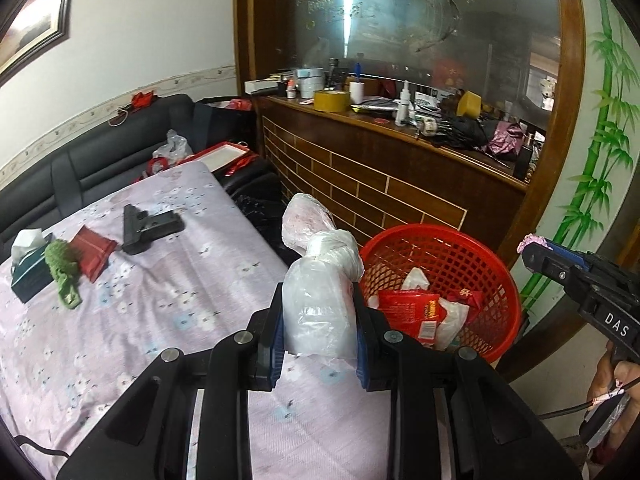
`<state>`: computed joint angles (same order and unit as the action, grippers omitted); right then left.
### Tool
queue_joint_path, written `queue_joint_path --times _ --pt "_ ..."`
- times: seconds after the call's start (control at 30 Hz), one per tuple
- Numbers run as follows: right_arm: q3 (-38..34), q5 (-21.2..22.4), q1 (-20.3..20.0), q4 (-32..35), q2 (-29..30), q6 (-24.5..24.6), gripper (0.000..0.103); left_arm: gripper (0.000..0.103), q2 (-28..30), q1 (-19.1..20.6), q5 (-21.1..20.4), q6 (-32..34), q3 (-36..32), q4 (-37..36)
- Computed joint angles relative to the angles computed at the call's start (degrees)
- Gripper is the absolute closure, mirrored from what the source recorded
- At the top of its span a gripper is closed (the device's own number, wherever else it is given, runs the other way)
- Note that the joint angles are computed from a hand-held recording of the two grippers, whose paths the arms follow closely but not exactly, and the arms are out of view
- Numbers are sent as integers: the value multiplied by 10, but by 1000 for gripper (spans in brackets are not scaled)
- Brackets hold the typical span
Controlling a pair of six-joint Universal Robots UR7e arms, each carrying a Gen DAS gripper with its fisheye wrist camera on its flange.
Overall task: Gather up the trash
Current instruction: 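Carry the plastic bag and purple wrapper with both tools over the red basket, then open both tools to drop the bag and wrapper into the basket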
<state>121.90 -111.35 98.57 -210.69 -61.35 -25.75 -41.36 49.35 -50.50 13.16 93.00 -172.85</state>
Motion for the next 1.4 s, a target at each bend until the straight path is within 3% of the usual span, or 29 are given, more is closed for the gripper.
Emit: queue_joint_path --times 0.73,1.4 --pt "0 10 -45 29 -16 12 76 77 100 10 -43 0 -117 92" --pt "-31 7 -56 58 1 29 76 76 130 18 -53 2 -153 116"
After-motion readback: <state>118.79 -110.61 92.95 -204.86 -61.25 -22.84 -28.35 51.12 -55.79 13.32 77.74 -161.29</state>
